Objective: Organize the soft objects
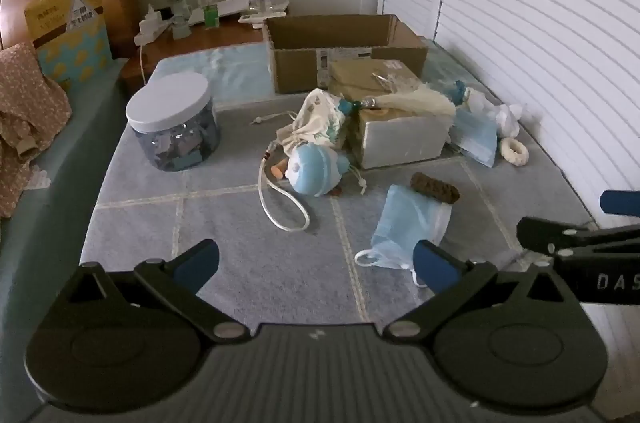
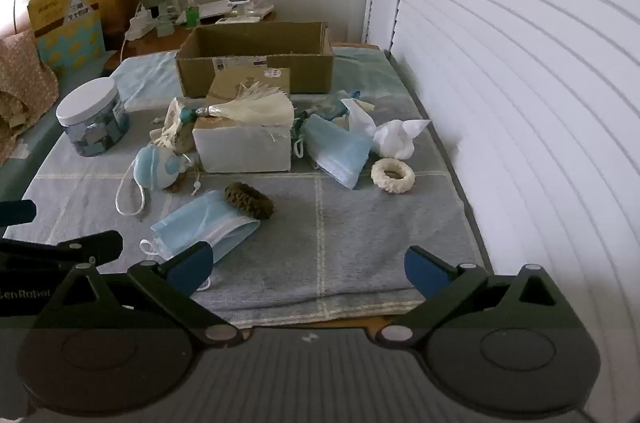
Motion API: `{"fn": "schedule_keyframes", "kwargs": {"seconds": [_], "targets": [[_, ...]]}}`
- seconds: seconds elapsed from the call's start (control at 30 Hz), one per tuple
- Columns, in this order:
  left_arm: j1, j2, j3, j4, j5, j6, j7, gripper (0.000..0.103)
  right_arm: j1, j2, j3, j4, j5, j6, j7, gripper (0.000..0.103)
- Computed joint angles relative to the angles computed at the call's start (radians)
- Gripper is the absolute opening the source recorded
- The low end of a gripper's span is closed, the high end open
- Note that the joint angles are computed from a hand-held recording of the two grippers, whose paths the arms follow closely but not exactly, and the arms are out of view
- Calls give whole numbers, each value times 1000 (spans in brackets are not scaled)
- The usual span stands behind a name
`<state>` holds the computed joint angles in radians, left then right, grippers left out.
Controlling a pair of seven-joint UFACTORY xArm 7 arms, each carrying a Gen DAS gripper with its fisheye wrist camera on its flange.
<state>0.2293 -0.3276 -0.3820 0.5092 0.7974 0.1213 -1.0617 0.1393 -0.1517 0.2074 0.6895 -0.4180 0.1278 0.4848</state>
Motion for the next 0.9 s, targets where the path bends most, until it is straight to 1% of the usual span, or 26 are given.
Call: {"fn": "schedule_keyframes", "kwargs": {"seconds": [0.03,0.07,0.17,0.23,0.27,0.37,0.4,0.5,0.63,0.7,0.8,0.83,0.9], "targets": [[6,-2,-7,1,8,3,-7,102,-13,-1,9,-3,-21,-12,22,103],[25,-5,-22,0,29,-5,-27,102,-12,-2,9,-4,-21,-11,22,103],[-24,2,16,3,-9,20,14,102,-7,-8,6,-11,-15,-11,15,103],[-16,1,7,4,5,19,-3,102,-5,4,7,5,-11,-4,11,103],[0,2,-7,0,26,10,-24,102,1,-2,-2,-1,-1,-6,-1,103],[-5,2,7,-3,28,2,-23,102,-3,-5,3,3,-8,0,2,103],[-10,-1,13,-6,23,0,-17,102,-12,-4,14,7,-26,6,19,103],[8,3,-3,-3,36,-6,-33,102,-12,-1,9,7,-32,0,20,103],[3,4,3,-5,32,-8,-28,102,-9,-9,3,0,-28,0,19,103],[14,2,-8,-6,41,-11,-43,102,-8,-11,3,-1,-24,-1,15,103],[9,7,-8,2,43,-1,-44,102,-10,-10,4,-2,-20,-3,12,103],[-29,-10,22,-1,10,18,-10,102,-14,-12,8,-2,-26,-1,18,103],[-23,-15,12,1,11,22,-14,102,-12,-13,6,-2,-20,0,13,103]]}}
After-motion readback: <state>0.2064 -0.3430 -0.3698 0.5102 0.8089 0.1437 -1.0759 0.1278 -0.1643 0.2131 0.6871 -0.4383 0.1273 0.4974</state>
